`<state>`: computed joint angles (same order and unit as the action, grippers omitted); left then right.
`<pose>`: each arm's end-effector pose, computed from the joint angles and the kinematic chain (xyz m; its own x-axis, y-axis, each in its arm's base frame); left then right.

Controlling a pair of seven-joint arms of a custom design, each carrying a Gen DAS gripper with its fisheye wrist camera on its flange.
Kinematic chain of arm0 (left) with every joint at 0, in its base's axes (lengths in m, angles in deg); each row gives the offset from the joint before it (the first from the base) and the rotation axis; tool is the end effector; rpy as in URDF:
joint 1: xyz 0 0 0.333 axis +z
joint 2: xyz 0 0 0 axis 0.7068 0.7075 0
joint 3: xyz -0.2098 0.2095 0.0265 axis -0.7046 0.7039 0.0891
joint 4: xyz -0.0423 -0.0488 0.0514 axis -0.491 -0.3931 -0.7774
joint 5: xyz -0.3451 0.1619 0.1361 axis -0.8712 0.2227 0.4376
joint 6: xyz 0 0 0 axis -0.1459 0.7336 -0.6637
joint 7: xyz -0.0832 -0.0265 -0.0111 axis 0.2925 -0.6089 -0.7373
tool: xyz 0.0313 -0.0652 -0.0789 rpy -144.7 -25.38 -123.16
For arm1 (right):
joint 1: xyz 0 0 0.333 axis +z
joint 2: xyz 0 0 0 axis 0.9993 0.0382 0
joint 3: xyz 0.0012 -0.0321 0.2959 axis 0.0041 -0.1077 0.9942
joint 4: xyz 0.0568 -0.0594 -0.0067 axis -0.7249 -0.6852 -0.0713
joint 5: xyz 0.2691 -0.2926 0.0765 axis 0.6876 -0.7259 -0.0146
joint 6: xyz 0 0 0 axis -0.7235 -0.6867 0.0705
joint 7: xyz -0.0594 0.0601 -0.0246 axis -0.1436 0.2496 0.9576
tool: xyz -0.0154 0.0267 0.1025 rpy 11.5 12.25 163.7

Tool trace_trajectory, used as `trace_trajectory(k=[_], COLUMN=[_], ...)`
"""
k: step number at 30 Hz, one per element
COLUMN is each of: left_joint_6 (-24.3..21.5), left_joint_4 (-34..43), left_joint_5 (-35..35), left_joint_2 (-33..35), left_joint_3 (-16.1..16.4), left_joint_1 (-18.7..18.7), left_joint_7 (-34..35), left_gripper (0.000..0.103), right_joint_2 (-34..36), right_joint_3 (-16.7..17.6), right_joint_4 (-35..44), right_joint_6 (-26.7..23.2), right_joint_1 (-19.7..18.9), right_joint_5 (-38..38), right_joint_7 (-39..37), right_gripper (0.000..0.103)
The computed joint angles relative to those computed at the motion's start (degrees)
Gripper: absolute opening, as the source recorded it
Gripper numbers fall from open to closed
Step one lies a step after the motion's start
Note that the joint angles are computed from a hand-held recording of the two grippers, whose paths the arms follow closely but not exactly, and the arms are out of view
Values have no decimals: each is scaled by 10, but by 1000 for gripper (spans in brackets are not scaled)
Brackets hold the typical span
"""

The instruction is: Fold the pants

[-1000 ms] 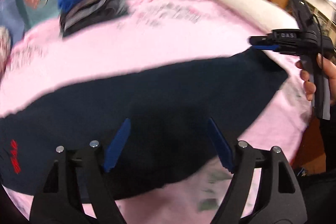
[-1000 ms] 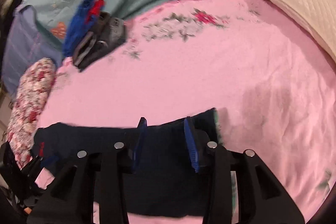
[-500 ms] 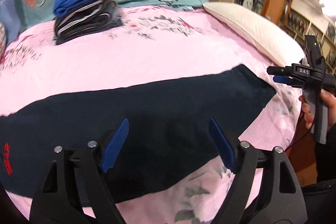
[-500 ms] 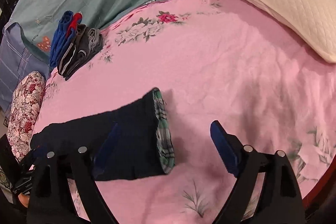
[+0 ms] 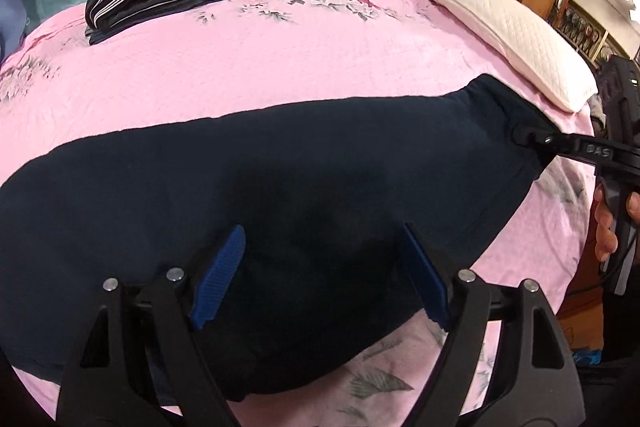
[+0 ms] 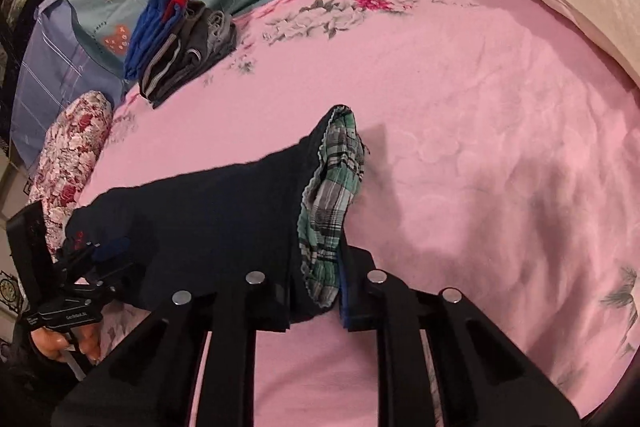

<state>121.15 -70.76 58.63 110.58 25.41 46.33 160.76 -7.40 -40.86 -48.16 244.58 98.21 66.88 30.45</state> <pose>0.6381 -0.2442 0.3413 -0.4954 -0.8532 0.1632 -0.7355 0.3119 -0.6014 0.5357 0.0409 0.3675 -0.0922 -0.9157 -0.3910 -0.7668 0.3158 -0.5588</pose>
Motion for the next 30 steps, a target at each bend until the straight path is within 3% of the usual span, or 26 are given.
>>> trace_trajectory(k=[5, 9, 13, 16, 17, 19, 21, 24, 26, 28, 29, 30], left_joint_6=[36, 75, 99, 92, 89, 86, 88, 95, 110, 128, 132, 126], left_joint_4=[-35, -83, -129, -145, -149, -155, -160, -154, -156, -160, -159, -155], left_joint_5=[-33, -61, -74, -73, -75, -84, -113, -159, -203, -248, -258, -245], left_joint_2=[-29, -68, -106, -117, -119, -121, -123, -122, -125, -130, -130, -127], left_joint_3=[-23, -34, -9, 20, 25, 28, 11, -13, -47, -81, -87, -73], left_joint_1=[37, 74, 89, 85, 86, 92, 110, 125, 146, 164, 163, 148], left_joint_7=[18, 36, 15, -17, -21, -18, 10, 56, 105, 163, 181, 173], left_gripper=[80, 80, 80, 80, 80, 80, 80, 80, 80, 82, 82, 82], right_joint_2=[-38, -12, 74, 162, 202, 238, 225, 172, 135, 110, 110, 105], right_joint_3=[8, 23, 53, 60, 50, 52, 78, 111, 122, 109, 93, 85], right_joint_4=[27, 90, 184, 265, 303, 327, 305, 256, 220, 198, 193, 182], right_joint_6=[-4, -35, -78, -133, -178, -201, -168, -126, -91, -74, -67, -61], right_joint_1=[36, 68, 83, 101, 114, 120, 102, 72, 65, 76, 87, 92], right_joint_5=[103, 107, 28, -113, -188, -237, -226, -174, -133, -147, -186, -206], right_joint_7=[-118, -153, -106, -4, 57, 95, 69, 12, -35, -31, 4, 21], right_gripper=[17, 17, 17, 21, 26, 31, 37, 54, 59, 59, 59, 59])
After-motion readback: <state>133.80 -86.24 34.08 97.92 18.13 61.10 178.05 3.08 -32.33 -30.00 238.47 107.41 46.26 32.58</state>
